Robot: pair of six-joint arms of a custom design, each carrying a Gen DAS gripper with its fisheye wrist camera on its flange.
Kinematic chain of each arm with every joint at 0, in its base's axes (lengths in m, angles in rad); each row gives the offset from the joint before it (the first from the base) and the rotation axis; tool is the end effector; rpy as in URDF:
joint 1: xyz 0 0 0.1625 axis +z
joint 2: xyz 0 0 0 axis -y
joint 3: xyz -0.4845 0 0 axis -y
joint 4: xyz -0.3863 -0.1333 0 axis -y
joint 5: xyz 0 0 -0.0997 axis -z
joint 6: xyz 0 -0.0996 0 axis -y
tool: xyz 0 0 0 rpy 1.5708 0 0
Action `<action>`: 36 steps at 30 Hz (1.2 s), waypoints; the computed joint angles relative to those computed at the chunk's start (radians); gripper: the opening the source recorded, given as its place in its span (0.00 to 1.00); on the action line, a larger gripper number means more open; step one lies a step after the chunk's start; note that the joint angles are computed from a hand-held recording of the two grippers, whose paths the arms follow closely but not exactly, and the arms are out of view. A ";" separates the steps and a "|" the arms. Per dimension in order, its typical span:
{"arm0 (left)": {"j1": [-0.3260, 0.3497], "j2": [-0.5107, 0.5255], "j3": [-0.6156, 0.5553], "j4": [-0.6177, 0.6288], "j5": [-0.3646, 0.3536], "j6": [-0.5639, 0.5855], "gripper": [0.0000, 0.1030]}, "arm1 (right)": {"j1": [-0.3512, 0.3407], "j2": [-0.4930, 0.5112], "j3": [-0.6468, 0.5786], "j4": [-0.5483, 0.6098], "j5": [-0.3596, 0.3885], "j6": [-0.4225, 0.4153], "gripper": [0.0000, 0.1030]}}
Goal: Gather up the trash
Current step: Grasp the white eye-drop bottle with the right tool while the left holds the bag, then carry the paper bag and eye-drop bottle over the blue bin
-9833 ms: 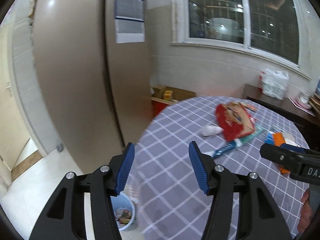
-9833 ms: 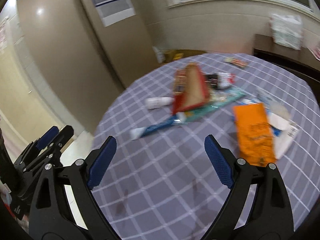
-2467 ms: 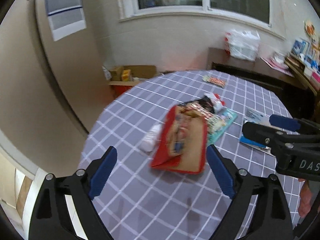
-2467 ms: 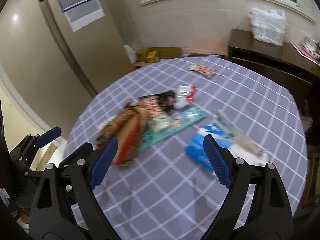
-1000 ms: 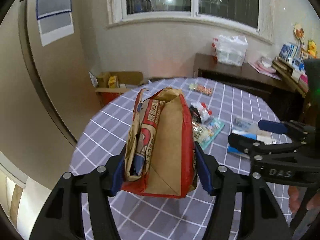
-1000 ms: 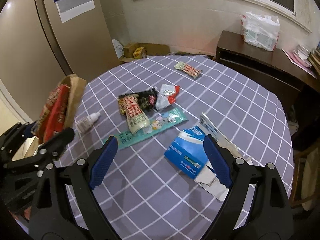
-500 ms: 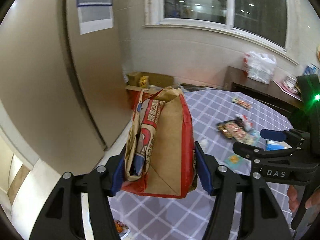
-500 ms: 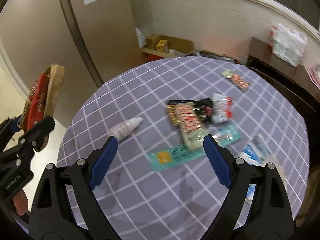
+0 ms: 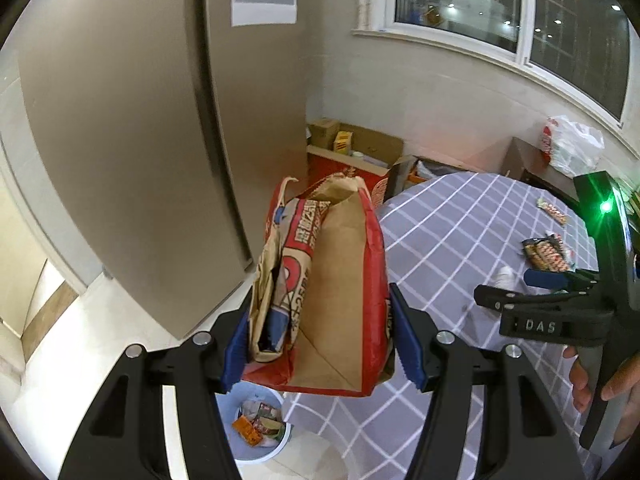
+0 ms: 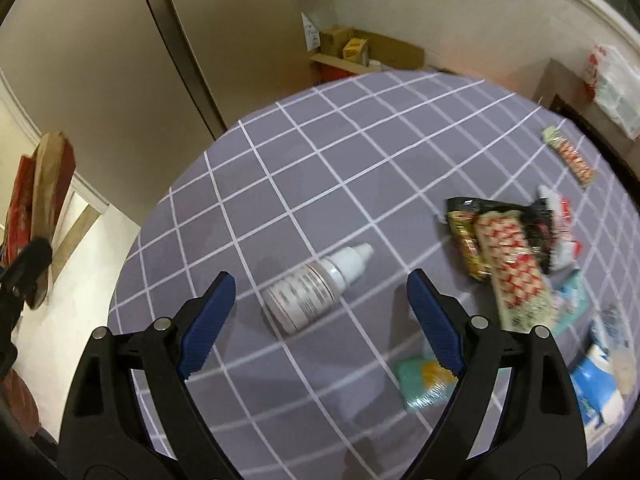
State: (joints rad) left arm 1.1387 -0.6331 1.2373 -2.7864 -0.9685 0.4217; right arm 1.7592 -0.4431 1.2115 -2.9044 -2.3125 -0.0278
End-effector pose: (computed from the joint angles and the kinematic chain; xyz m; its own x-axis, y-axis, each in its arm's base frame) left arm -0.1783 -0.8398 0.2197 -0.6666 0.3498 -0.6582 0.6749 0.6581 -0.3339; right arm 0.2220 -0.8118 0.0931 -0.7873 0.1942 0.5852 -0.1801 0.8353 -0.5195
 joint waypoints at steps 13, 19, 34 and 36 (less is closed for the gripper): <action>0.031 -0.037 0.049 0.000 0.034 -0.055 0.59 | -0.009 -0.033 0.085 -0.122 0.022 -0.011 0.23; 0.042 -0.069 0.085 -0.020 0.053 -0.074 0.59 | 0.000 -0.046 0.112 -0.119 0.064 0.011 0.23; 0.086 -0.168 0.168 -0.073 0.125 -0.120 0.59 | 0.089 0.046 0.019 -0.053 0.143 -0.048 0.23; 0.093 -0.182 0.177 -0.077 0.133 -0.127 0.59 | 0.100 0.071 -0.015 -0.023 0.154 -0.056 0.23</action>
